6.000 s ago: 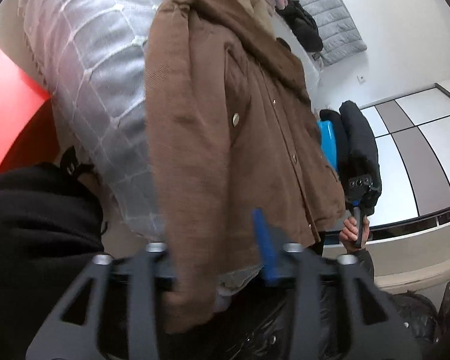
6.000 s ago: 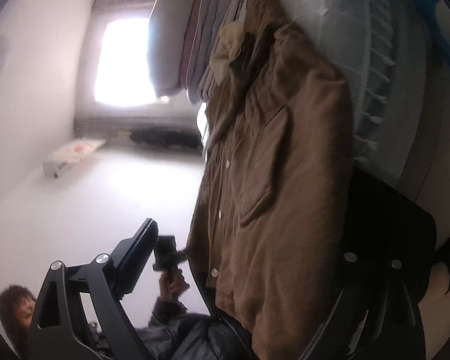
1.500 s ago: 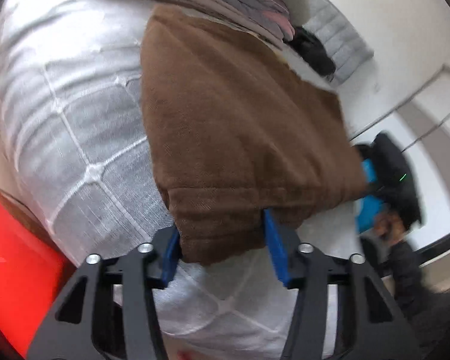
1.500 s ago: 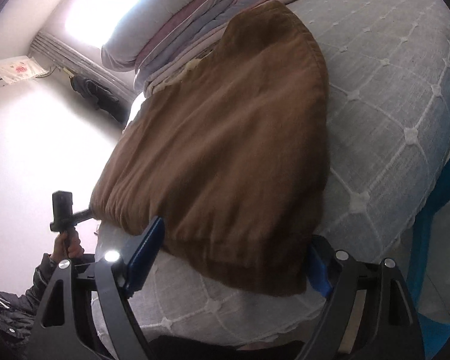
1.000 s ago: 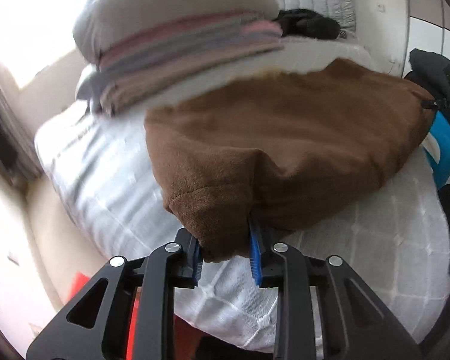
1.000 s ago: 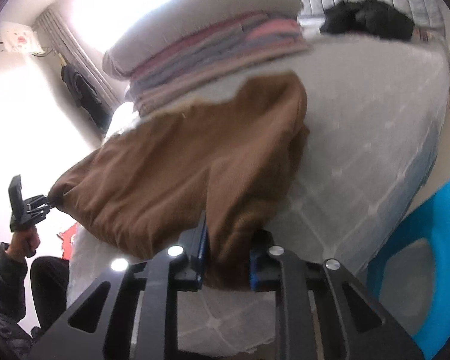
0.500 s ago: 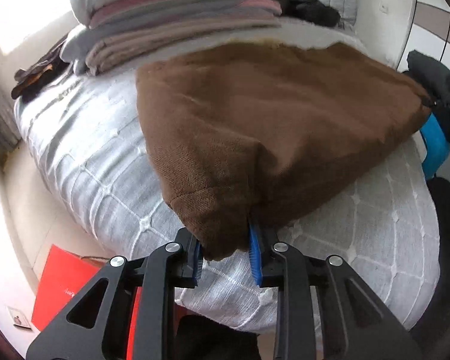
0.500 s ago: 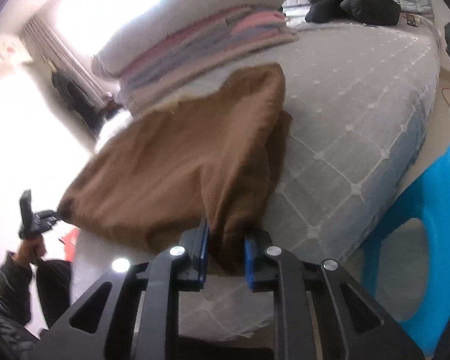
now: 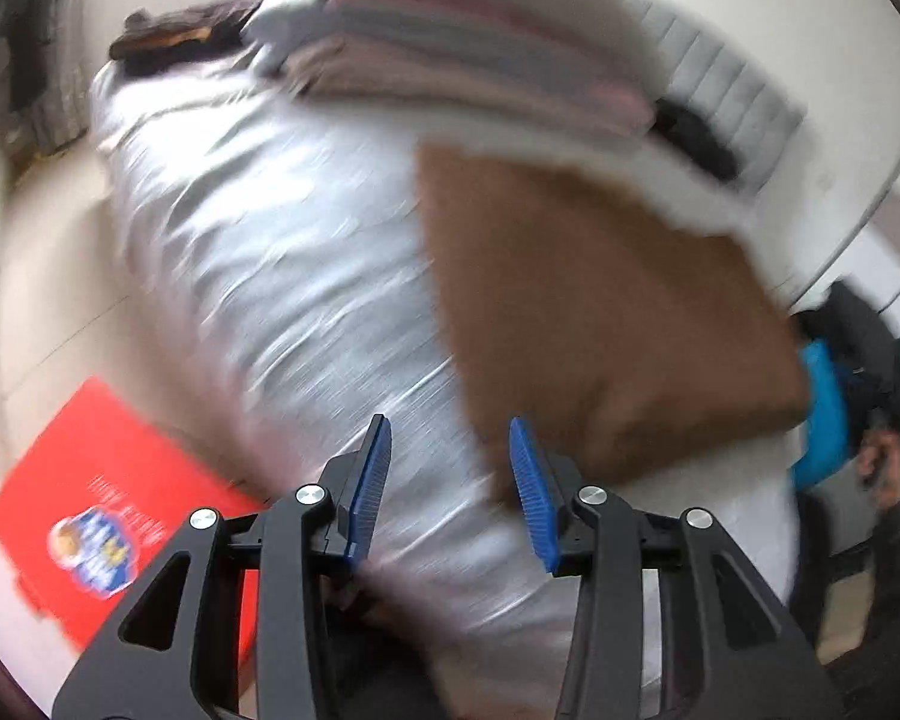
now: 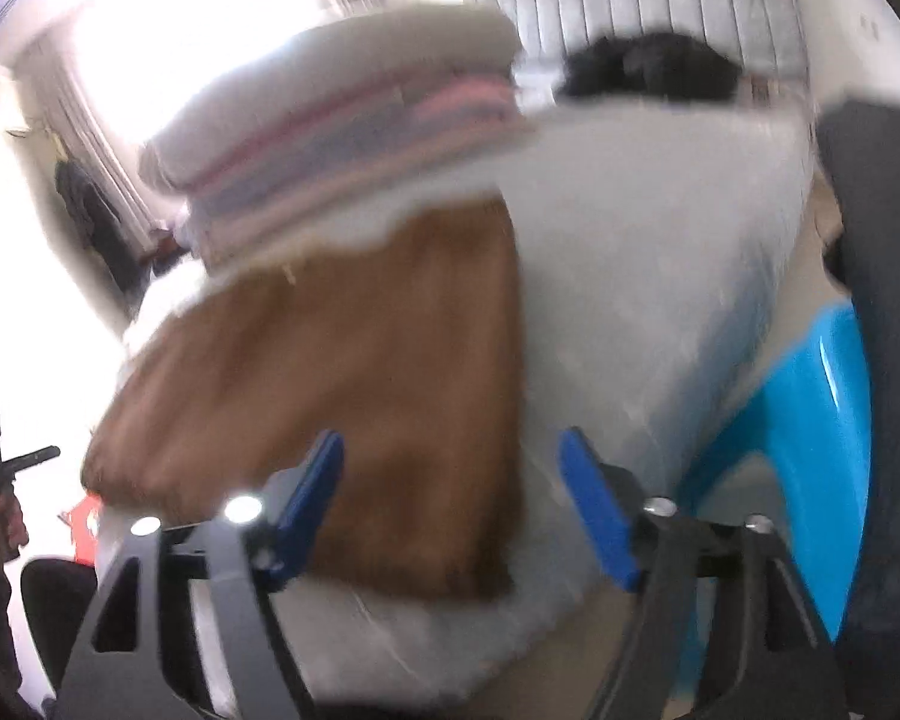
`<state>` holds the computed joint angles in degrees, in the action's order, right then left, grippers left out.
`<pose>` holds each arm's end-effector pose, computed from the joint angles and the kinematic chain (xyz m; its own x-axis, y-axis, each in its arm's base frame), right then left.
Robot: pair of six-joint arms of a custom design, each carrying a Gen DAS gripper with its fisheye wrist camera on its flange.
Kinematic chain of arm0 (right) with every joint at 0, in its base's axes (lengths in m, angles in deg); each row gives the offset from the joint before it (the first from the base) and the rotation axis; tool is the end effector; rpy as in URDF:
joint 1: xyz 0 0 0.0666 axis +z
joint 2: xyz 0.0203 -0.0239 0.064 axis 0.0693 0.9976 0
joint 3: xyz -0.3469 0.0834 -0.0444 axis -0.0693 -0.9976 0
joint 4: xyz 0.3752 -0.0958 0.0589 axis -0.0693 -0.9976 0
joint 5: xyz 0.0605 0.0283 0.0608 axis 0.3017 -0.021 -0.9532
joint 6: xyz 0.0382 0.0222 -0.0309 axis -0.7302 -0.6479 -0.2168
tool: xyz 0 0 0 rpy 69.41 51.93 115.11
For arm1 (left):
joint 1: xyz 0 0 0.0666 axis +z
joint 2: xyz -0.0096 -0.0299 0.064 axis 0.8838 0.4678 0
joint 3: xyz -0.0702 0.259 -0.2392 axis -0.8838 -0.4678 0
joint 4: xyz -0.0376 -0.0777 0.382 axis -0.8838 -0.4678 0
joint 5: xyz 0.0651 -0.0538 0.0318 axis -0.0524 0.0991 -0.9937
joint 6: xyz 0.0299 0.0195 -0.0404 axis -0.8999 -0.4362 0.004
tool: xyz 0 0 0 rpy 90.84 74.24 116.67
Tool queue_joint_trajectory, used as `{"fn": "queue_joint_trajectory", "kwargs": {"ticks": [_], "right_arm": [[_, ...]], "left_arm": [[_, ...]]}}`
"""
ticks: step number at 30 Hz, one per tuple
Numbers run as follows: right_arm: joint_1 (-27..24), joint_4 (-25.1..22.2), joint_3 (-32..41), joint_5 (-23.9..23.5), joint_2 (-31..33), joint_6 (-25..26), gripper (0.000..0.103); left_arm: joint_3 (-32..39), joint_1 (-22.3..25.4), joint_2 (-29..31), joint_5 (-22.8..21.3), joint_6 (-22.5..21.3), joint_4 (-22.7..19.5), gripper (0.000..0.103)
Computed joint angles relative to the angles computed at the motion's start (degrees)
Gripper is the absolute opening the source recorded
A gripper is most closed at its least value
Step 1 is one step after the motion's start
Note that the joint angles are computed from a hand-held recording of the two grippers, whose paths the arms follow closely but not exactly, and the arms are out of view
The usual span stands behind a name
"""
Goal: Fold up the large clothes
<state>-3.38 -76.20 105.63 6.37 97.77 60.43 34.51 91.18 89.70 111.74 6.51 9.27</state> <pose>0.4582 -0.0376 0.5164 -0.6943 -0.0721 -0.7160 -0.4337 0.8359 0.3364 0.1725 0.0788 0.4828 -0.7025 -0.3391 -0.6257 -0.1951 0.9373 -0.2889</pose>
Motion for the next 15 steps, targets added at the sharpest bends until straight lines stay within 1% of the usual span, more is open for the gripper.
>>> {"fn": "queue_joint_trajectory", "kwargs": {"ticks": [1,2,4,5,6,7,8,9,10,11,12,13,14,15], "right_arm": [[0.7,0.5,-0.2,-1.9,-0.3,-0.3,0.074],[2.3,0.2,-0.1,-2.0,0.3,-0.2,0.075],[5.2,-1.5,0.0,1.1,2.5,1.2,0.075],[6.1,-2.1,-0.5,2.9,3.2,1.7,0.075],[7.0,-3.2,-1.3,6.4,5.2,1.9,0.075],[7.0,-3.9,-1.3,6.3,6.7,1.8,0.075],[6.4,-4.5,-1.3,4.7,8.0,1.4,0.074],[5.8,-4.4,-1.2,3.4,8.4,0.1,0.073],[5.2,-5.2,0.2,2.6,8.6,-2.0,0.073],[5.0,-5.3,0.7,1.8,8.3,-2.7,0.073],[4.7,-4.7,2.0,0.7,7.6,-3.2,0.073],[4.7,-4.3,3.6,0.7,7.4,-2.8,0.074],[4.9,-3.8,5.3,0.8,7.6,-2.5,0.075],[5.5,-3.3,8.9,1.0,9.1,-2.9,0.075]], "left_arm": [[-0.2,-3.3,-0.4,0.3,2.3,2.7,0.042],[-0.9,-7.9,-0.7,0.7,5.1,6.4,0.046],[-2.9,-16.9,0.3,-2.3,10.0,12.5,0.047],[-3.7,-21.0,2.1,-4.9,11.0,14.4,0.047],[-4.2,-22.1,4.0,-5.9,10.7,15.1,0.047],[-5.0,-23.2,5.2,-7.8,10.7,14.4,0.047],[-5.8,-23.3,8.6,-10.4,9.9,12.9,0.039],[-7.1,-22.4,9.2,-9.2,9.3,13.6,0.036],[-8.1,-19.6,8.9,-4.8,9.7,14.8,0.033],[-6.9,-17.9,9.3,-3.6,10.7,13.4,0.022],[-5.4,-16.7,9.3,-3.3,11.6,11.9,0.022],[-4.5,-16.7,8.2,-4.3,11.5,12.2,0.022],[-3.7,-17.1,7.1,-5.4,10.5,13.4,0.023],[-2.8,-17.6,6.9,-5.4,10.3,14.4,0.025]]}}
